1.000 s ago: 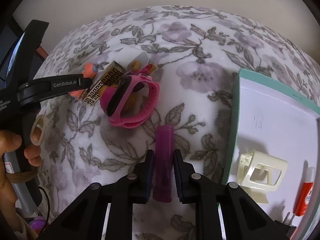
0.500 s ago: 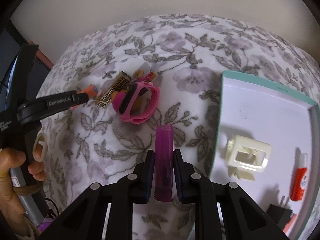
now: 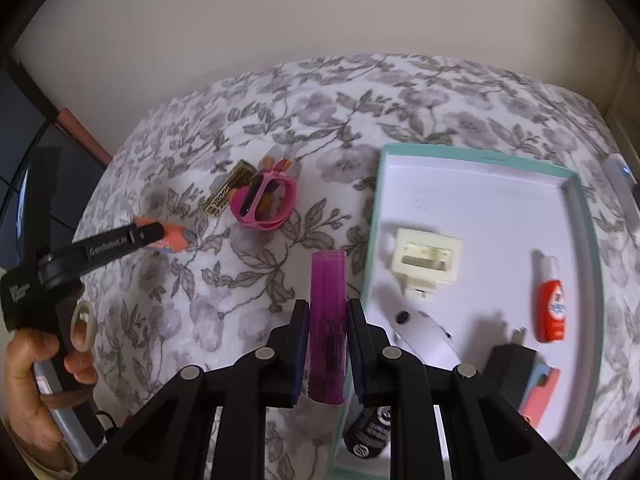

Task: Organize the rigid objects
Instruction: 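Carry the orange toy and purple tube over the tray with both tools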

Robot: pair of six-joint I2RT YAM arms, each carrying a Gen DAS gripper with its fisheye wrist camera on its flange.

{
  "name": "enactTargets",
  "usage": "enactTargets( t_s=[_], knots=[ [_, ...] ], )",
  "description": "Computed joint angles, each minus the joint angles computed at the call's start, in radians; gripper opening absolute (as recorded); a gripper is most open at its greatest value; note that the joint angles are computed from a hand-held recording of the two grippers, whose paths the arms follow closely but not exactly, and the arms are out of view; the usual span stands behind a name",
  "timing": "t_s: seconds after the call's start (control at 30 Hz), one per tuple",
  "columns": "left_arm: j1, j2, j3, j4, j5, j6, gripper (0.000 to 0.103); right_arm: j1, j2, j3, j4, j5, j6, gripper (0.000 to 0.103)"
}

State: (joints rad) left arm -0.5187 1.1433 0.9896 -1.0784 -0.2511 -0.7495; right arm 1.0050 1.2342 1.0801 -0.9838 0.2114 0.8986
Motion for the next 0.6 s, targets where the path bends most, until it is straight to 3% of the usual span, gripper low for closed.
enactTargets(
  t_s=[0.33,0.6],
  knots=[
    [-0.318,0.098,0.209,-0.087,-0.111,-0.156,0.046,-0.036,-0.17,-0.038,-0.116,0.034,0.077,0.02],
    [-0.513,0.277,0.362,-0.054,-0.127,-0.181,0.046,-0.163,-0.289,-0.076,-0.194,0.016,0.058,0.02]
  ],
)
